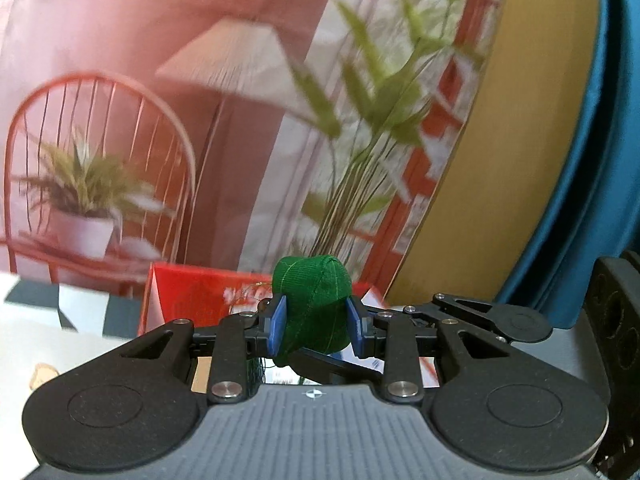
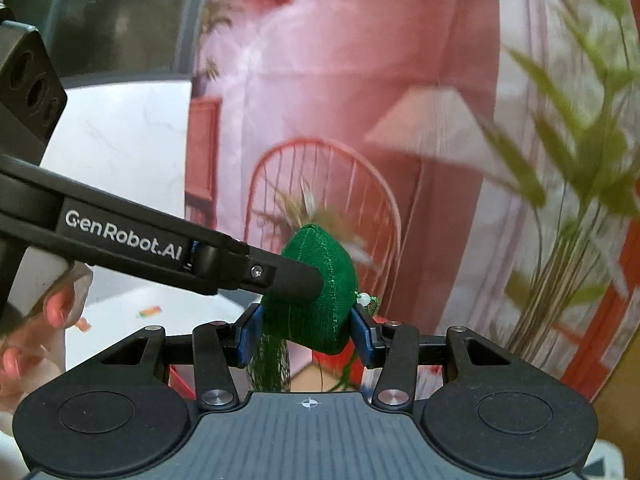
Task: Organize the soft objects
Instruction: 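Carry the green pouch over the red box and open both grippers, then move both open grippers down to the orange floral oven mitt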
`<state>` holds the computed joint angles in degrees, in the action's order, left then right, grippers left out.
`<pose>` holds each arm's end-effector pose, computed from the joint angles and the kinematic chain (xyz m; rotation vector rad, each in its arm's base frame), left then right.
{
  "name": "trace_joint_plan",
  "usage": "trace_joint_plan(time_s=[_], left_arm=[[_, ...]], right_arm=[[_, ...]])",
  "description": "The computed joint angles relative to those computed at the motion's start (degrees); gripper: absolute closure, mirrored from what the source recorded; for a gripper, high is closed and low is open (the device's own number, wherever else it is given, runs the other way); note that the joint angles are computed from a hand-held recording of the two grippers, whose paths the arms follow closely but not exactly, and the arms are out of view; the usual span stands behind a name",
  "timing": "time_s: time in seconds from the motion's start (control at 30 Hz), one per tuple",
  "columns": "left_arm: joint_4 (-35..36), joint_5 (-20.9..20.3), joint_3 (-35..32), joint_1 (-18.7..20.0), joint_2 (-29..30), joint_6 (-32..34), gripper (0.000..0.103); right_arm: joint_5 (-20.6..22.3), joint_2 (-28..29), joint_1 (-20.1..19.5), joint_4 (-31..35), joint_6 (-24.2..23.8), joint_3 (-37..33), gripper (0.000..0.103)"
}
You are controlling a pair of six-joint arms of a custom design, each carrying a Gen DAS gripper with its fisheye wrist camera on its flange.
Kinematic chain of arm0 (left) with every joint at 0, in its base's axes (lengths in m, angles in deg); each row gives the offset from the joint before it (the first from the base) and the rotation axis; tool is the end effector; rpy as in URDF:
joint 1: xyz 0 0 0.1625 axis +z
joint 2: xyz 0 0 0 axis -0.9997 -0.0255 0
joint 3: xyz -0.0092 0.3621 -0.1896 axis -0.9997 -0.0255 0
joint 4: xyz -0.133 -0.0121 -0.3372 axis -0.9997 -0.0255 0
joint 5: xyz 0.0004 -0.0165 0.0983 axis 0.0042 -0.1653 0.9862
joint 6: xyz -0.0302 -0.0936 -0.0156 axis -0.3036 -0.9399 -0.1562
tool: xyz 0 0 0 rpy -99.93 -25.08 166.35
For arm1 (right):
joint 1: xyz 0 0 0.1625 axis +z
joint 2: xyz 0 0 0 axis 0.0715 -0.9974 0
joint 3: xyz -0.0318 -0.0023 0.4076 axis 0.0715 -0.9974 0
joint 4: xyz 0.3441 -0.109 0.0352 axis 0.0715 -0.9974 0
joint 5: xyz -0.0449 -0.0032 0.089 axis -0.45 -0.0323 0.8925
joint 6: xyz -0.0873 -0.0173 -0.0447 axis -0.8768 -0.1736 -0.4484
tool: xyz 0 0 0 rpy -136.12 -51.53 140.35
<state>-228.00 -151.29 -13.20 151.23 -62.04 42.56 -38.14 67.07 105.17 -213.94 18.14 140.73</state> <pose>-0.2343 -0.7804 0.2948 1.0517 2.6142 -1.1152 0.3346 -0.7120 0.1677 0.7700 -1.9450 1.2439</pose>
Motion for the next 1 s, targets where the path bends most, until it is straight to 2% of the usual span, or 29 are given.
trace_joint_plan(time_s=[0.13,0.3,0.47,0.63,0.83,1.0], left_arm=[[2.9,0.6,-2.3,1.0,2.0,-0.8,0.069],[3.8,1.7,-3.0,1.5,3.0,-0.8,0.069],[0.4,3.9,-0.3,1.3,1.6,-0.2,0.067],[-6.5,5.2,9.8,1.3,-4.1,2.7,0.064],[-12.7,7.9,24.6,1.6,-12.5,2.7,0.064],[-13.4,9.9,34.4,2.3,-18.8,0.2,0.064]], right_arm=[[-1.1,0.5,-1.5,2.1,4.4,0.0,0.059],[-0.7,-1.6,-3.3,1.9,10.7,4.9,0.058],[-5.1,-1.7,-3.6,-2.4,17.2,7.4,0.051],[-8.5,-2.5,-3.5,-10.7,18.3,12.9,0.045],[-7.3,-4.7,-2.3,-21.8,19.0,22.5,0.043],[-7.1,-6.5,-0.3,-28.2,20.8,30.3,0.043]])
